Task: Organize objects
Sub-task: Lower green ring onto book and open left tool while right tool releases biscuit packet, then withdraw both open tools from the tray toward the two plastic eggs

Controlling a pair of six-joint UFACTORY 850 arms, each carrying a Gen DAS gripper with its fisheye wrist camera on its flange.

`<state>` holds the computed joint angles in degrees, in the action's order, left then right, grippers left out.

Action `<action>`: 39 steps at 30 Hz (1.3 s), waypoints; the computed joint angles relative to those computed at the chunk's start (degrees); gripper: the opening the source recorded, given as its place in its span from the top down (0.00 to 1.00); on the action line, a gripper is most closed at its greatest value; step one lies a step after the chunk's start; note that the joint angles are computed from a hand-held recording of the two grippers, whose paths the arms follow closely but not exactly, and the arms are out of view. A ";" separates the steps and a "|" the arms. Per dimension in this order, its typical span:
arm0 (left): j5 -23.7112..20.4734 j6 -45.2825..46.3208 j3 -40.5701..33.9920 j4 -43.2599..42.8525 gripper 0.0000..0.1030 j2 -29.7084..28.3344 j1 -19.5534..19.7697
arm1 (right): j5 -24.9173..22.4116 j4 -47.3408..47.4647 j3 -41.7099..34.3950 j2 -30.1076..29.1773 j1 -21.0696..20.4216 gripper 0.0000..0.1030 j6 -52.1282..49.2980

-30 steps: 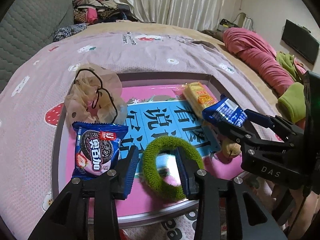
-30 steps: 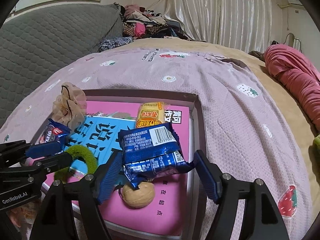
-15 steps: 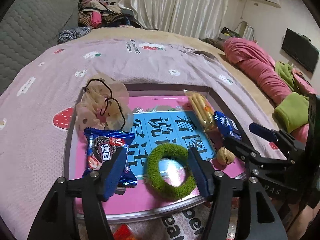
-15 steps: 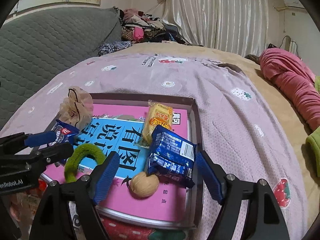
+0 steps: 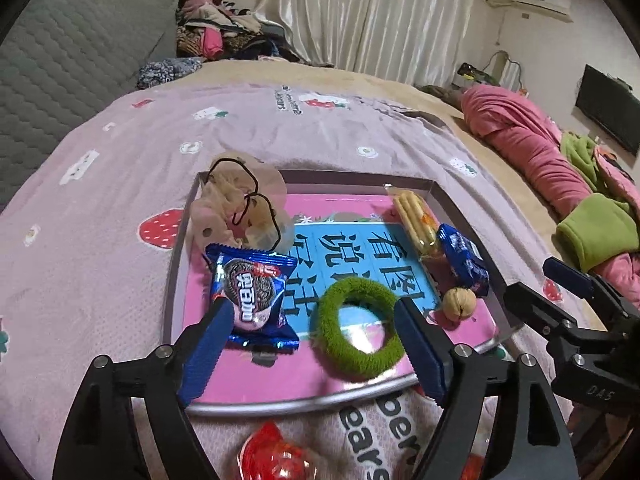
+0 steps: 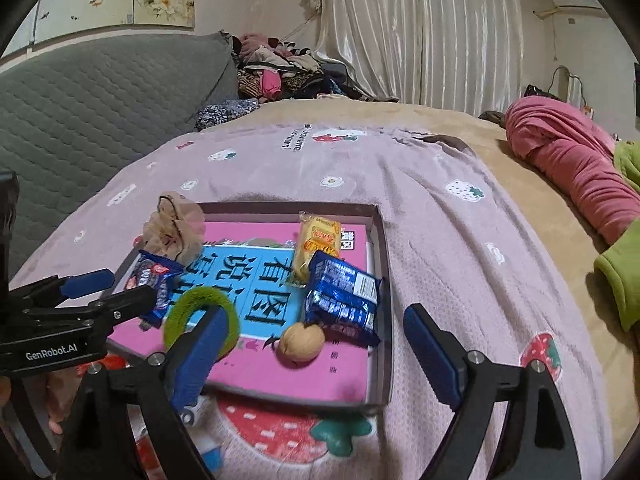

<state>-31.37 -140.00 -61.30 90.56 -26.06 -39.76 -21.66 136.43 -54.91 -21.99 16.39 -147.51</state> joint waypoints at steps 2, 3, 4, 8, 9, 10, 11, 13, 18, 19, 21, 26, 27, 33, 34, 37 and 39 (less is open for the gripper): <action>-1.23 0.17 0.49 -0.60 0.14 0.55 -0.88 | 0.21 -0.05 0.95 1.09 0.04 0.13 0.24; -1.15 -1.14 1.06 0.35 0.14 1.05 -1.21 | 0.09 -1.38 1.48 1.69 -0.09 0.13 1.43; -1.03 -2.05 1.47 0.75 0.14 1.47 -1.47 | 0.24 -1.53 1.94 2.25 -0.10 0.12 1.67; -1.92 -1.38 2.52 -1.75 0.12 2.84 -2.62 | 0.63 -4.40 3.37 4.08 -0.25 0.11 4.36; -1.79 -1.94 2.98 -1.81 0.12 3.33 -2.86 | 0.67 -5.17 3.66 4.47 -0.33 0.11 5.16; -1.46 -2.83 3.39 -1.55 0.12 3.73 -3.02 | 0.84 -5.92 3.97 4.90 -0.36 0.11 6.22; -1.09 -3.24 3.85 -1.67 0.12 4.13 -3.13 | 0.79 -7.09 4.13 5.16 -0.42 0.11 7.54; -0.76 -1.88 3.95 -3.44 0.12 4.30 -3.30 | 0.29 -8.84 4.68 5.97 -0.59 0.11 9.59; -1.27 0.38 5.21 -7.23 0.12 5.92 -3.94 | 0.28 -13.47 5.43 7.67 -0.59 0.10 14.62; -1.31 0.96 5.48 -7.92 0.12 6.44 -4.04 | 0.09 -14.97 5.58 8.15 -0.63 0.10 16.50; -2.25 1.55 5.92 -8.93 0.11 7.27 -4.33 | -0.46 -17.94 5.70 8.78 -0.80 0.10 19.76; -3.57 1.36 7.14 -9.14 0.11 9.59 -4.96 | -0.48 -21.66 6.41 10.60 -0.48 0.07 23.65; -4.01 1.26 7.46 -9.33 0.11 10.22 -5.16 | -0.28 -21.61 6.59 10.96 -0.30 0.07 23.54; -5.16 3.40 8.19 -11.23 0.00 12.81 -6.00 | 0.33 -21.70 7.89 14.24 0.63 0.05 23.25; -5.72 4.77 7.85 -12.40 0.00 12.90 -6.21 | 0.24 -22.28 7.91 14.54 0.63 0.05 23.78; -7.88 6.41 7.72 -13.87 0.00 13.98 -7.22 | 0.56 -22.86 8.33 16.20 0.88 0.05 24.35; -8.79 6.92 7.81 -14.72 0.00 14.71 -7.76 | 0.48 -23.02 8.77 17.28 0.92 0.05 24.51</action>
<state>-40.16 -133.08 -53.49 75.83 -11.35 -47.51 -21.17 113.41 -46.13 -4.71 17.31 -123.00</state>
